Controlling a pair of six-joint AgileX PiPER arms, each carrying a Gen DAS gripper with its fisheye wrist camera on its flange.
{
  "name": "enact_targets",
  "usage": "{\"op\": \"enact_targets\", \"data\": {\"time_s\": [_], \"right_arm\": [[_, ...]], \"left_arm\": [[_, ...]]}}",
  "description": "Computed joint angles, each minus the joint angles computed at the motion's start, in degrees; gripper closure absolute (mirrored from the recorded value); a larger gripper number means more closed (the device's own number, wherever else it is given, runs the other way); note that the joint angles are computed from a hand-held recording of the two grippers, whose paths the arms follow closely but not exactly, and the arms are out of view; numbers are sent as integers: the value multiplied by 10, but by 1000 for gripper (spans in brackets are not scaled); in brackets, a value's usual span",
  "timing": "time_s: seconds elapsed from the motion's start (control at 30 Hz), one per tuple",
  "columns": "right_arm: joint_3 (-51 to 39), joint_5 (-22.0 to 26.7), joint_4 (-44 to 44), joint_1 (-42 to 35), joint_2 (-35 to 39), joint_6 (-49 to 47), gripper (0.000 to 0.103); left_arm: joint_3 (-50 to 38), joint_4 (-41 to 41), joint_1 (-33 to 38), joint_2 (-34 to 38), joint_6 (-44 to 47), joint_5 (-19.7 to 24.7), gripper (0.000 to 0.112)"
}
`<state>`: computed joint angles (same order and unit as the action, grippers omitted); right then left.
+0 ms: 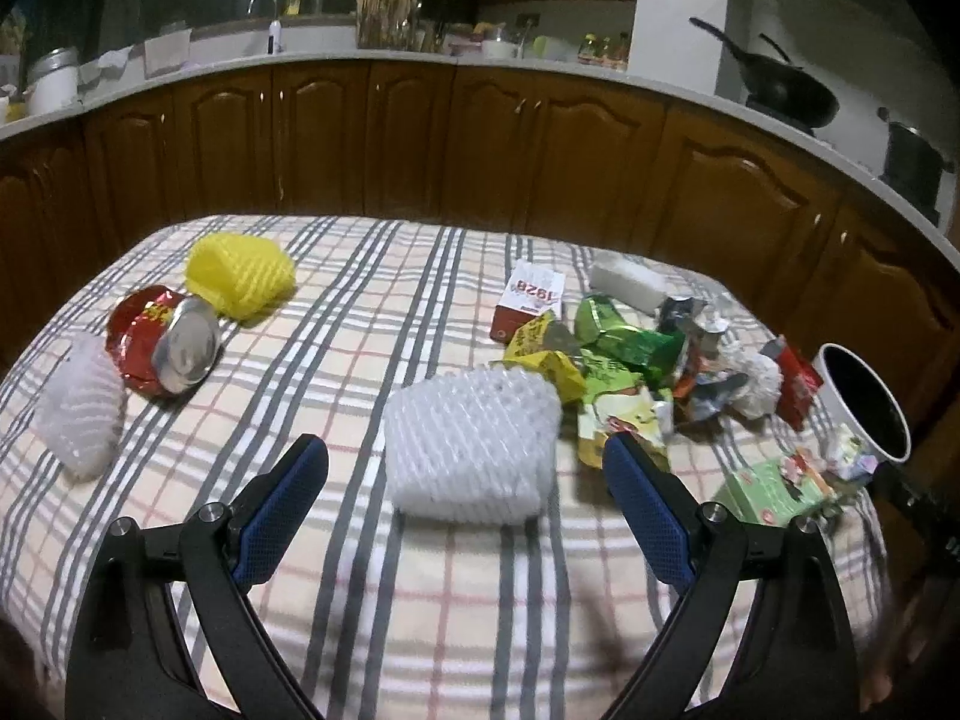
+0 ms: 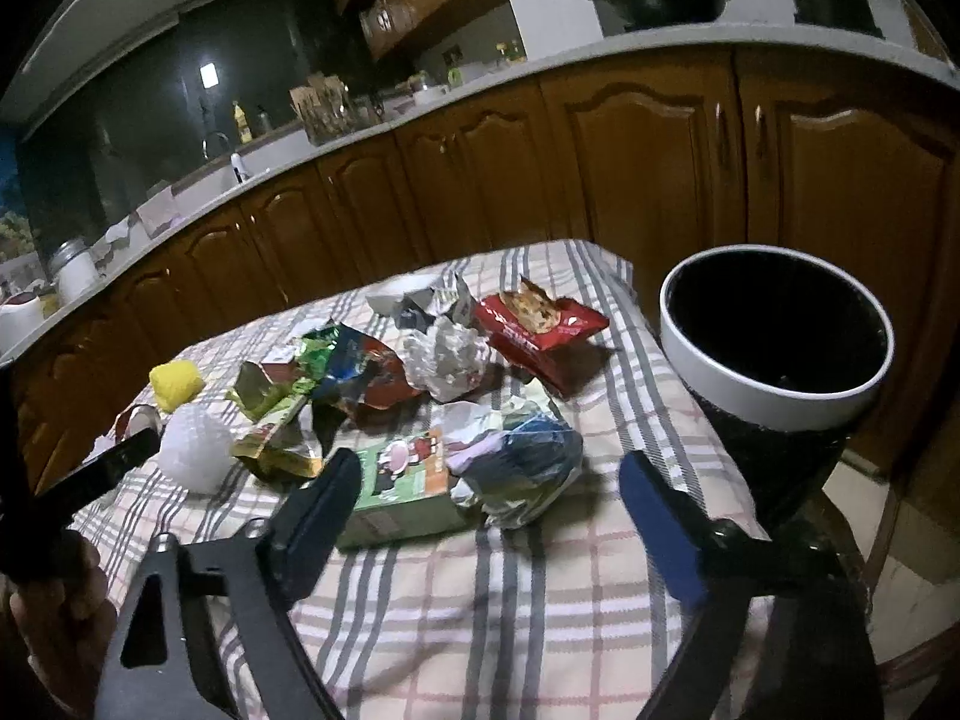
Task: Collect trash
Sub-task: 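Grasp the white foam fruit net with the left gripper, then carry the foam net to the white bin and release it with the left gripper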
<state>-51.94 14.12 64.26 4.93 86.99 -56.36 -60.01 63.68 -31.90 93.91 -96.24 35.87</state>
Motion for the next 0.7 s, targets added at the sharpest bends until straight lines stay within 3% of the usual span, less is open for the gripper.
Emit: {"op": "enact_targets", "data": {"time_s": [0.03, 0.13, 0.2, 0.23, 0.4, 0.7], "right_arm": [[-7, 6, -4, -3, 9, 3, 24], [-34, 26, -40, -12, 40, 44, 33], [-54, 41, -55, -19, 64, 62, 44], [-59, 46, -60, -21, 70, 69, 53], [-60, 69, -27, -36, 77, 30, 57], [-57, 95, 1, -60, 41, -8, 58]], "left_arm": [[-11, -14, 9, 12, 18, -3, 19], [-35, -67, 36, 38, 81, -34, 39], [-42, -104, 50, 50, 120, -56, 59], [-45, -121, 55, 56, 138, -67, 62], [-41, -121, 51, 46, 138, -76, 92], [-70, -107, 11, 11, 143, -69, 97]]}}
